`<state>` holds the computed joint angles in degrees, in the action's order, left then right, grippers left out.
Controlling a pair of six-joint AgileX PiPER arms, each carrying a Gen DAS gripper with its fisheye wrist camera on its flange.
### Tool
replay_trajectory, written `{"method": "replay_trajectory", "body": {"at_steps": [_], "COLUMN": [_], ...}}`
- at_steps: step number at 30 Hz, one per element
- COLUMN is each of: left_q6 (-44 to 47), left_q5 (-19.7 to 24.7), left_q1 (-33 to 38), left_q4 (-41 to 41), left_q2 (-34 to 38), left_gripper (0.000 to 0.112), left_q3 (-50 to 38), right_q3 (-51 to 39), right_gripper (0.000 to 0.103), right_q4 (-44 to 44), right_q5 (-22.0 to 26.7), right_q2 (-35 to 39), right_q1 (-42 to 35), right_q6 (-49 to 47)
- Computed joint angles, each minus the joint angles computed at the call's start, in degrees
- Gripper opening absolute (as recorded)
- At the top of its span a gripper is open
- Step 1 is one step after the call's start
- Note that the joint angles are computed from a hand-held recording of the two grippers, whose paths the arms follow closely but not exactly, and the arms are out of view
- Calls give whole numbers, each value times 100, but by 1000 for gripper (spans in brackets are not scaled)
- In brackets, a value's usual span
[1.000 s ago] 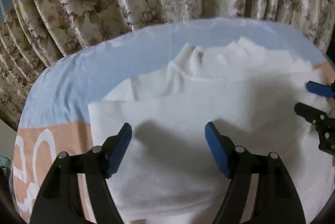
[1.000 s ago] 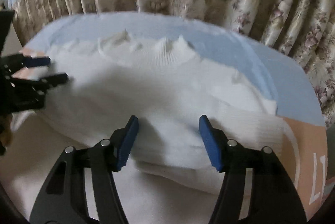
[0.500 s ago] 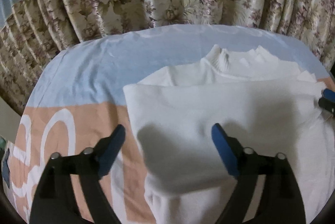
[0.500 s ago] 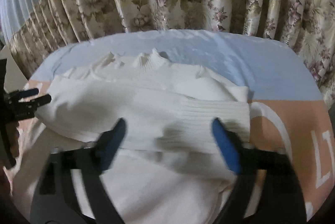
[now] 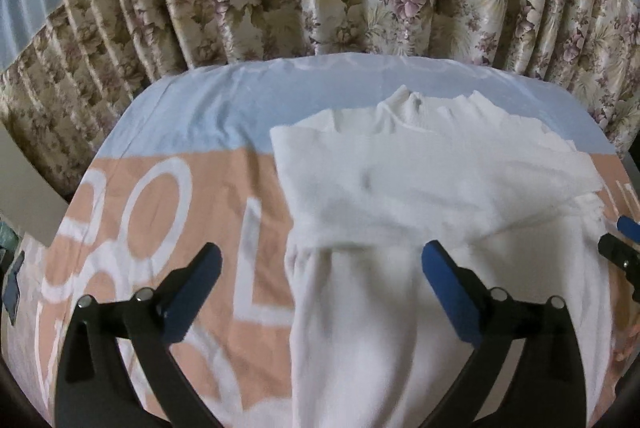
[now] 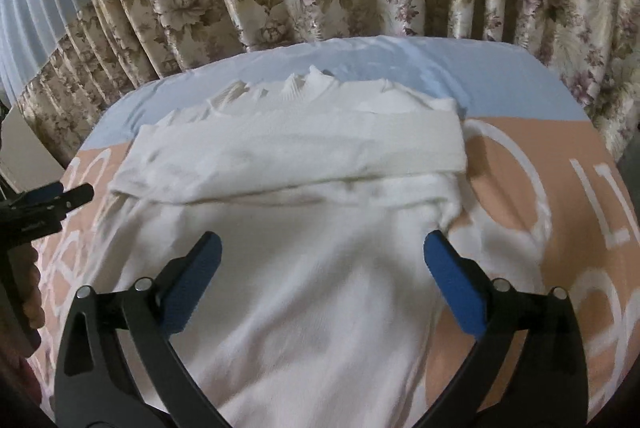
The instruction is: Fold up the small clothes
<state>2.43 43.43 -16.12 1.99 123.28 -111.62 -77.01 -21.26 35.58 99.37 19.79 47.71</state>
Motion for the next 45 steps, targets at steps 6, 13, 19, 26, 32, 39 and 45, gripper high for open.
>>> {"method": "replay_trajectory", "body": {"at_steps": [6, 13, 19, 26, 32, 39, 45], "left_q6": [45, 175, 137, 474, 373, 1071, 1594], "left_q5": [-591, -1285, -1442, -1449, -1491, -1455, -1390], "left_q1": [53, 190, 254, 421, 489, 666, 801], "left_q4": [5, -72, -23, -527, -366, -1017, -1488], "left_q2": [-957, -2076, -2846, -3460, -3753, -4041, -4086], "left_gripper": [101, 101, 101, 101, 101, 101, 101], "left_q3": [1597, 3403, 4383, 5032, 5454, 5861, 6074], "right_q3": [632, 1120, 1048, 1152, 1189, 1410, 1938], "right_gripper": [100, 100, 100, 100, 100, 100, 100], "right_q4": [-1044, -1765, -2180, -2307, -1967, -1643, -1382], "right_q5": [608, 1450, 2508, 3149, 3271, 3173, 2765], "right_q2": [-712, -1204, -1232, -1480, -1572, -1645, -1982], "right_q1": [836, 1889, 2627, 3092, 3239, 3619, 3694], "right_q6": [1096, 2352, 3173, 3674, 3720, 3807, 4028]}}
